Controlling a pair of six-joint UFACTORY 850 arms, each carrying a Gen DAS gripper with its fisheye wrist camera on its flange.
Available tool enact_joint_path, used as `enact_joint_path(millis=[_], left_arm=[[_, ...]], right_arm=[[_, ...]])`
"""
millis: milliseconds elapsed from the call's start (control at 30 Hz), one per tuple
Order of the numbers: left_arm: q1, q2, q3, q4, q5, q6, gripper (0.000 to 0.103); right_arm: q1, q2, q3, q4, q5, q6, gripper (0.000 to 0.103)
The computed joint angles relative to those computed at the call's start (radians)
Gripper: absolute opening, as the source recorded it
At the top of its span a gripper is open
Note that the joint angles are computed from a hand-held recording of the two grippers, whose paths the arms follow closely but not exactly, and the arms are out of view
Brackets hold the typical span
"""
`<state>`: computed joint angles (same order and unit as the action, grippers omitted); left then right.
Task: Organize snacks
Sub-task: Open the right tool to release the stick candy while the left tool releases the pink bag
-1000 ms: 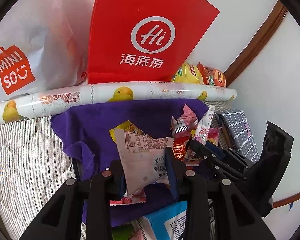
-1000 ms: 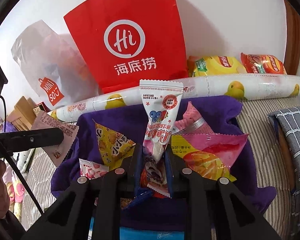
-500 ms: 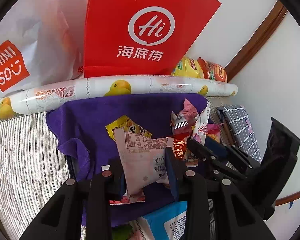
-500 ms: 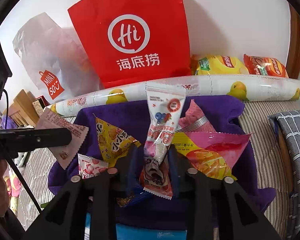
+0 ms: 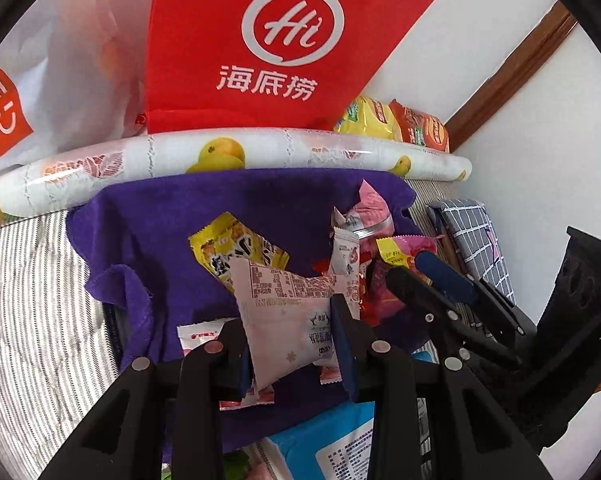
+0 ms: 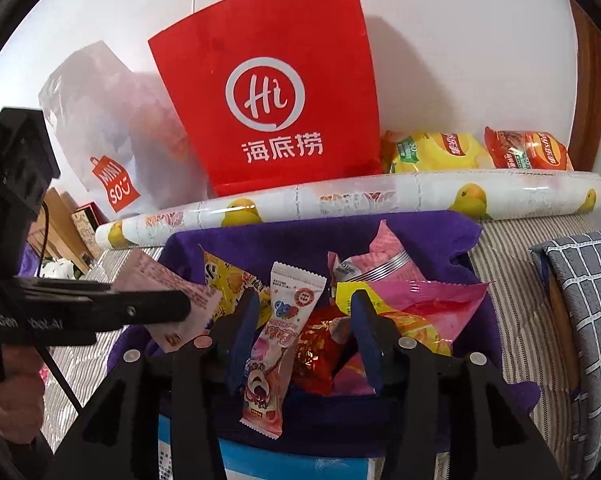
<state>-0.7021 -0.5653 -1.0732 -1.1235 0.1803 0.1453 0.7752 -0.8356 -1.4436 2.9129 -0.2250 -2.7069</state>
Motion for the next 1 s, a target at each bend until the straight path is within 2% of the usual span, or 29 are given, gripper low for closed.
enact_joint_path(millis=[133, 233, 333, 467, 767, 867, 933, 1000], left_arm=[[0.002, -0.019, -0.02, -0.022, -0.021, 0.024, 0.032], [0.006, -0.03, -0.026, 0.049, -0.037, -0.045, 0.032], [0.007, -0.04, -0.035, 0.03, -0.046, -0.029, 0.032], [0.013, -0.055, -0.044, 0.161, -0.063, -0.167, 0.032], [0.012, -0.056, -0.04, 0.251, -0.047, -0.276, 0.033], [0.015, -0.049, -0.03, 0.368, -0.041, -0.397, 0.033], [0.014, -0.045, -0.027, 0.326, -0.036, -0.358, 0.034], [0.015, -0.038, -0.021, 0.361, -0.03, -0.397, 0.039]], right_arm=[[-0.003, 0.005, 0.007, -0.003, -0.013, 0.013, 0.047], [-0.003, 0.006, 0.009, 0.014, -0.015, -0.003, 0.047], [-0.004, 0.007, 0.011, 0.019, -0.019, -0.006, 0.047], [-0.007, 0.005, 0.01, 0.006, -0.019, 0.009, 0.047], [-0.008, 0.004, 0.007, -0.004, -0.014, 0.02, 0.047], [-0.008, 0.003, 0.006, -0.008, -0.014, 0.023, 0.047], [-0.008, 0.001, 0.005, -0.008, -0.011, 0.022, 0.047], [-0.008, -0.001, 0.002, -0.006, -0.008, 0.02, 0.047]])
